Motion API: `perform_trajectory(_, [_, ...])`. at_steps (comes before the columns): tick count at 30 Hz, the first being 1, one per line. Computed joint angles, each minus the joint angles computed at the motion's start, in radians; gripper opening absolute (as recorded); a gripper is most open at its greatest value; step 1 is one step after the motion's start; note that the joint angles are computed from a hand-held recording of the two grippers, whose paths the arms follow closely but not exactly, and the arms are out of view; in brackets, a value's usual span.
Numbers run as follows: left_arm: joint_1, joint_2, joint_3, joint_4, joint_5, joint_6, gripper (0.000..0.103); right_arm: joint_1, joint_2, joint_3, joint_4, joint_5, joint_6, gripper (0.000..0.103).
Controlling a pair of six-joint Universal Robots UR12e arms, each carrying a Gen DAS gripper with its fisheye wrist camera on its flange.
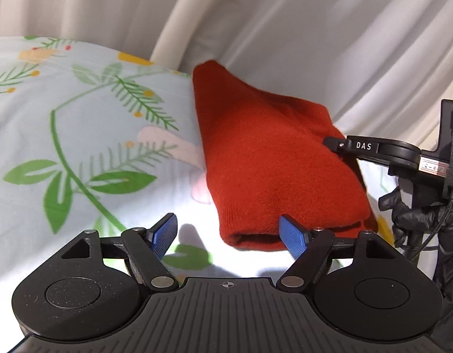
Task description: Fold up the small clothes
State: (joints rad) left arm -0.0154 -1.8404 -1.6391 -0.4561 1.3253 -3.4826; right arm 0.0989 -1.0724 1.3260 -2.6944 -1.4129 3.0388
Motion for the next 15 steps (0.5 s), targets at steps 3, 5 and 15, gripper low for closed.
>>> perform_trajectory(3, [-0.014, -0.008, 0.009, -0.018, 0.040, 0.019, 0.081, -0.023, 0.001, 0.004, 0.056, 0.063, 0.099, 0.014])
perform_trajectory(5, [-0.015, -0.008, 0.006, -0.009, 0.045, 0.012, 0.081, -0.063, -0.023, 0.043, 0.051, 0.191, 0.208, 0.022])
perform_trajectory(15, [-0.030, -0.021, 0.024, -0.015, 0.063, 0.022, 0.081, -0.155, -0.059, 0.181, 0.020, 0.615, 0.506, 0.059])
